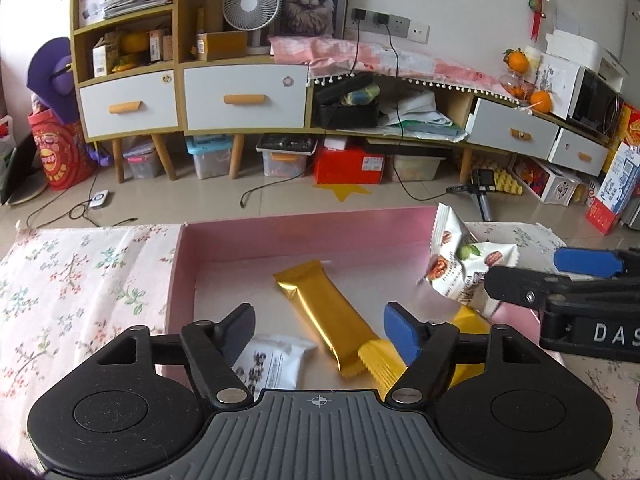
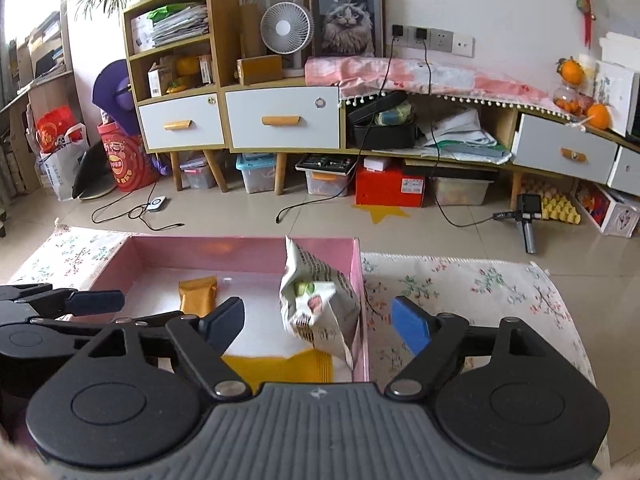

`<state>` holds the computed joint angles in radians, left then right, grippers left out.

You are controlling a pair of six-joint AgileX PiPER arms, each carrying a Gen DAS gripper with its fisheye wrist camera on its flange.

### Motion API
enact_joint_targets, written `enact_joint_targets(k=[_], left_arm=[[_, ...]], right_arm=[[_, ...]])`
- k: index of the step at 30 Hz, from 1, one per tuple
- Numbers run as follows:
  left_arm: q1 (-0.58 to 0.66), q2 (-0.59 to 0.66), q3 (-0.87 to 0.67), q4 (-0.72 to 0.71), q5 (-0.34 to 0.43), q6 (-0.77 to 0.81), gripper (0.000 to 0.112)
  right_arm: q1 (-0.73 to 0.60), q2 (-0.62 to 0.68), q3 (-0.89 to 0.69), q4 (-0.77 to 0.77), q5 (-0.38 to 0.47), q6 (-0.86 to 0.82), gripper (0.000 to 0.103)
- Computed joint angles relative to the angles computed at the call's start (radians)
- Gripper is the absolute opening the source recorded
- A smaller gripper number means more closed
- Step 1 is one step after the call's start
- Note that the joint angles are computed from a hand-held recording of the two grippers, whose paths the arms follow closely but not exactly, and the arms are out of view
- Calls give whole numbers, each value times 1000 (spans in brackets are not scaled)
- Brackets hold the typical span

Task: Organize snacks
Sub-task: 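Lift both open tools out of the box back toward the pile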

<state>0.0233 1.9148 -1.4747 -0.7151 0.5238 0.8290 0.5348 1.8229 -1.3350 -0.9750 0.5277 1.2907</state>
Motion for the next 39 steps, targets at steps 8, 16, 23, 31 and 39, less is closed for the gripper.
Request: enact_joint_targets(k=[8, 16, 23, 31, 39], left_arm=[[51, -104, 91, 4, 43, 22, 81], [128, -210, 201, -19, 72, 127, 90], [216, -268, 296, -44, 103, 225, 94], [305, -307, 378, -79, 115, 334, 98], [398, -321, 498, -269, 125, 744, 100]], right_arm=[[44, -74, 74, -8, 41, 54, 89], [96, -132, 149, -11, 74, 99, 92], [159, -180, 203, -21, 105, 118, 97], [229, -209, 256, -36, 125, 160, 102], [305, -222, 346, -128, 105, 303, 103]])
